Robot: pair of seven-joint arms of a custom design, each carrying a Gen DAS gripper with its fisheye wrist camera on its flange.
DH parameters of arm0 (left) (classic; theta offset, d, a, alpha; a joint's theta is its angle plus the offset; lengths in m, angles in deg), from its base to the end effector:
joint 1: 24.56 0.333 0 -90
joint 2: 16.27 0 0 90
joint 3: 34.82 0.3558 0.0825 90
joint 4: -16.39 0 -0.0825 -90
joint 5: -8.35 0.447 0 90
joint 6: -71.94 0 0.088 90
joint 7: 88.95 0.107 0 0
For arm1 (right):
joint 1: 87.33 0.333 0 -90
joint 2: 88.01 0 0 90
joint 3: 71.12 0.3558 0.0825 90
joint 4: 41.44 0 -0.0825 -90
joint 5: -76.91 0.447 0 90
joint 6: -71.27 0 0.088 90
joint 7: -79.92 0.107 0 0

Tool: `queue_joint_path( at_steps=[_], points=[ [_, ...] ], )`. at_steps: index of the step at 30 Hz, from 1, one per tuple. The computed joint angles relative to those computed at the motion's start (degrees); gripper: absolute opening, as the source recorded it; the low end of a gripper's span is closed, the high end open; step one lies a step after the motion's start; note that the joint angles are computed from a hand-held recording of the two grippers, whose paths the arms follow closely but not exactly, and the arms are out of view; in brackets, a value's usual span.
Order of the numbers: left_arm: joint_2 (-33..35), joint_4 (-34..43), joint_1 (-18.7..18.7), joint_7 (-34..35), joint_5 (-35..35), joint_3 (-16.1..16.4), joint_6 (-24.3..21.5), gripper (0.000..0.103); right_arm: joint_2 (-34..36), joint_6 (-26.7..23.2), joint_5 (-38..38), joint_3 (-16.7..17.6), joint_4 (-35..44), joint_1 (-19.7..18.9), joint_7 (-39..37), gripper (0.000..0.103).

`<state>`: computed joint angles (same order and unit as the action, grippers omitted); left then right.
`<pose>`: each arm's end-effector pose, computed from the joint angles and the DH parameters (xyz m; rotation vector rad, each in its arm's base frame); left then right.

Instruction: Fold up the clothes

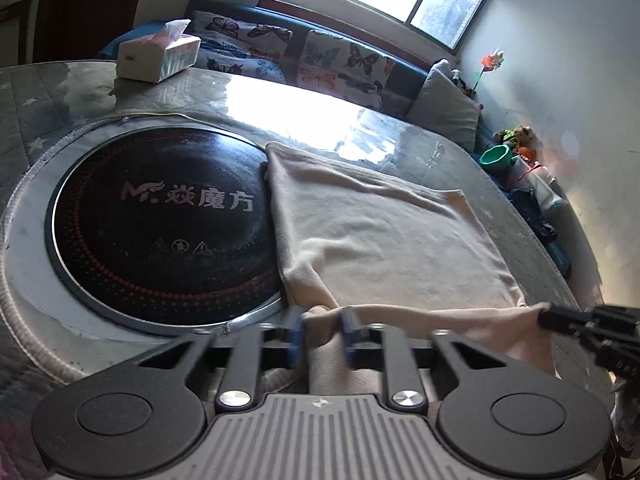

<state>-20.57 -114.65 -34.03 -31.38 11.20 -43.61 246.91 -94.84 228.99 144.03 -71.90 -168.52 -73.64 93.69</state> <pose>0.5697 -0.1936 0.4864 -2.0221 1.6618 -1.0846 0.5832 0.0949 0.4891 -1.9737 1.0631 -0.4427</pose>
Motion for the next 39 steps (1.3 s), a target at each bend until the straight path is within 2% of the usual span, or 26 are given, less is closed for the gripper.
queue_joint_path(
  at_steps=[1,4,6,8,10,13,14,18,21,25,31,32,35,38,39],
  points=[
    [0.0,-0.1,0.8,-2.0,2.3,-0.6,0.3,0.012,-0.3,0.8,1.9,0.0,0.0,0.3,-2.2,0.005],
    [0.0,-0.1,3.3,-9.1,10.7,-2.1,0.6,0.010,0.5,3.4,1.7,0.4,0.5,0.5,-2.1,0.005],
    [0.1,0.3,4.5,-12.9,16.2,-2.9,0.3,0.010,2.4,4.9,-0.9,0.9,0.9,0.3,0.6,0.005],
    [-0.1,0.5,4.6,-14.8,18.7,-2.8,-0.2,0.011,3.5,5.0,-4.4,1.1,1.1,-0.2,4.5,0.006],
    [-0.3,0.6,4.8,-16.4,20.9,-2.8,-0.6,0.015,4.5,4.9,-8.1,1.3,1.3,-0.8,8.5,0.007],
    [-1.7,0.7,6.8,-23.3,29.8,-4.1,-1.9,0.015,3.0,4.0,-4.9,1.2,0.9,-0.7,4.2,0.008],
    [-2.4,0.2,6.7,-23.5,30.7,-3.9,-0.8,0.015,2.3,3.1,-3.2,1.0,0.6,-0.6,1.9,0.008],
    [-3.2,-1.8,-0.2,-9.7,18.9,0.4,2.0,0.015,0.8,-3.1,-4.1,0.4,0.3,-0.5,-0.1,0.009],
    [-2.8,-2.4,-4.2,0.8,9.7,2.4,1.1,0.015,0.8,-4.9,-7.3,0.6,-0.5,-0.6,1.2,0.009],
    [-3.0,-2.9,-1.3,-0.4,11.7,-0.5,-0.6,0.015,-0.1,-5.3,-9.5,0.6,-2.0,-0.5,1.2,0.010],
    [-4.3,-3.9,-0.3,0.3,13.6,-2.0,-0.8,0.019,-1.5,-6.2,-10.6,-0.1,-3.3,-0.3,0.0,0.011],
    [-4.3,-3.7,0.7,-1.2,15.6,-3.1,-1.4,0.019,-1.6,-6.0,-10.1,-0.2,-3.4,-0.1,-0.4,0.011],
    [-4.5,-3.6,0.2,-1.1,16.1,-3.1,-0.2,0.019,-2.0,-5.3,-8.3,-0.4,-3.7,0.3,-1.6,0.011],
    [-3.6,-2.9,-2.4,3.4,13.4,-1.5,1.2,0.019,-1.8,-5.4,-8.3,-0.4,-3.6,0.2,-1.1,0.011],
    [-3.1,-2.6,-4.3,6.7,10.6,-0.2,0.6,0.019,-1.6,-5.5,-9.3,-0.3,-3.7,0.1,-0.3,0.011]
  ],
)
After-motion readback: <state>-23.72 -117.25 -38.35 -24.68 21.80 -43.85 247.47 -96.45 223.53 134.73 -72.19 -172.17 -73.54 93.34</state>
